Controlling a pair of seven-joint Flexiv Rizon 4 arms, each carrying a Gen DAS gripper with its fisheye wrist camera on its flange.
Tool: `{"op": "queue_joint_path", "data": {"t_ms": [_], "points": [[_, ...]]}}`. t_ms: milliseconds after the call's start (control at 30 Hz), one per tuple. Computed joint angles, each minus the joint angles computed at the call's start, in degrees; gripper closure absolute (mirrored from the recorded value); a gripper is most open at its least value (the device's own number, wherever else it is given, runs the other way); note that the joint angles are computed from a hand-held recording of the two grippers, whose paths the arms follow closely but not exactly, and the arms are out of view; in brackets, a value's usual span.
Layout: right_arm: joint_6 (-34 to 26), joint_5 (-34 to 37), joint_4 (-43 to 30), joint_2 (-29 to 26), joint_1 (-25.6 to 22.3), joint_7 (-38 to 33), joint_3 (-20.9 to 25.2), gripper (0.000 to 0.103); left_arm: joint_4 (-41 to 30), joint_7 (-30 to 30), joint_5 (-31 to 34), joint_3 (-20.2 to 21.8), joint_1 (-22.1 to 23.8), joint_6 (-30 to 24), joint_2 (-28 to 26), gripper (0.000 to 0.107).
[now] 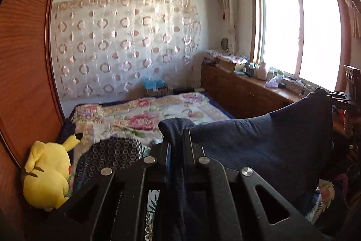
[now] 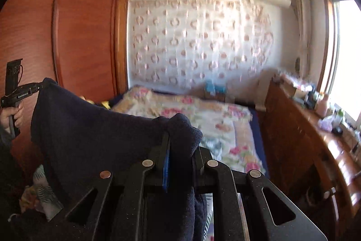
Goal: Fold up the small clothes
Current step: 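Grasp the shirt edge with both grippers and lift the shirt up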
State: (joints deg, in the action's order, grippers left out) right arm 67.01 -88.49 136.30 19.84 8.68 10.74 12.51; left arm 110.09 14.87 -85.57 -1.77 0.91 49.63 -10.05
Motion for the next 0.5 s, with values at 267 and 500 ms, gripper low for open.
{"op": "queue_joint_path", "data": {"t_ms": [267,500], "points": [[4.9,1.0,-8.2,-16.7,-1.8,-4.2,-5.9,0.088,-6.9,-5.4,5.6,-5.1,-3.7,12.6,-11.1,0.098],[9.0,7.6,-15.2,-24.8,-3.5,-12.2,-9.2,0.088,-12.1,-14.7,17.0,-7.8,-2.8,16.9,-16.6,0.098]]}}
